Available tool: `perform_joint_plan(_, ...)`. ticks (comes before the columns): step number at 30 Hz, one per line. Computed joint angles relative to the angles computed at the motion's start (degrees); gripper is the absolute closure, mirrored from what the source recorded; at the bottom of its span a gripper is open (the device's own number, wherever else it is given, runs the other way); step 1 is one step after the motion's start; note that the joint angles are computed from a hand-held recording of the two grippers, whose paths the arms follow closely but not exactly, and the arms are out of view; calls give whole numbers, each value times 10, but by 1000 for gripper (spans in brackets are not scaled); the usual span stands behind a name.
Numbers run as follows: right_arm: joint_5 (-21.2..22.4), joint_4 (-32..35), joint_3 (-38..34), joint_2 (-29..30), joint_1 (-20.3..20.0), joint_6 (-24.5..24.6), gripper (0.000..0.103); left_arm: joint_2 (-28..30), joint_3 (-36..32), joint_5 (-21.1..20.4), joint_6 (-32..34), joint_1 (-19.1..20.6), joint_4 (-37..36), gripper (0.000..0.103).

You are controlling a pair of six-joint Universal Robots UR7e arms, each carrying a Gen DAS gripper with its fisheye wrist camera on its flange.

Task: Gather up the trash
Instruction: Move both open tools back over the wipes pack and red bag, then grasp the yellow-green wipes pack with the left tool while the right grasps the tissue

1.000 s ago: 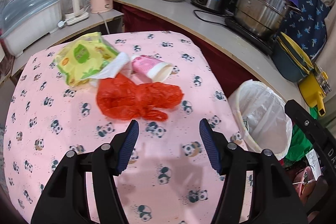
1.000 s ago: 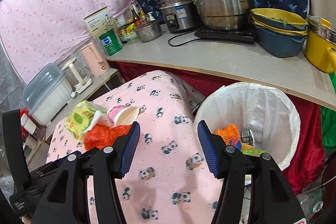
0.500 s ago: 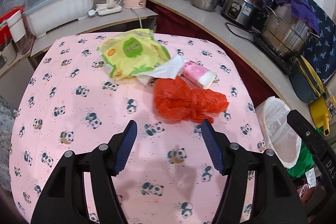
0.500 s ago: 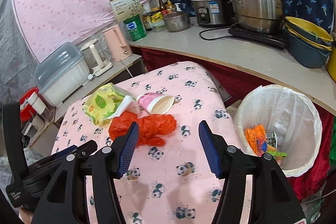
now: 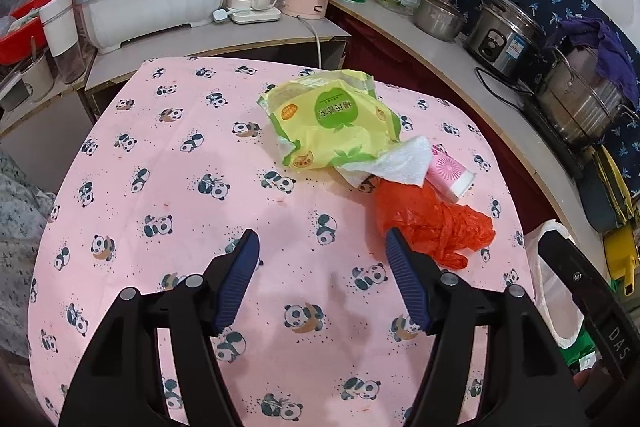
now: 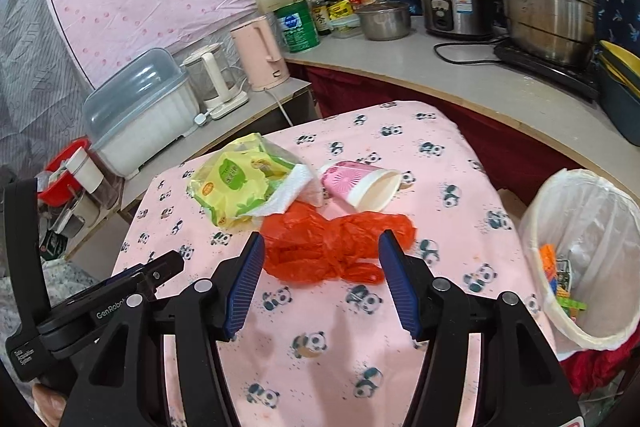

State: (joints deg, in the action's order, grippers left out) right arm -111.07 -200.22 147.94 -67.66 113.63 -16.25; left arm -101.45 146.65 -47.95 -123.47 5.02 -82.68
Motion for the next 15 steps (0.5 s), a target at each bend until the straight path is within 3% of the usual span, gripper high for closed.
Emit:
perform_joint_plan(7, 9, 7, -59, 80, -1, 11, 46, -40, -1, 57, 45, 70, 23, 30)
perform_joint_plan(15, 15, 22, -131, 169, -18, 14, 46, -42, 6, 137, 183, 198, -81, 24)
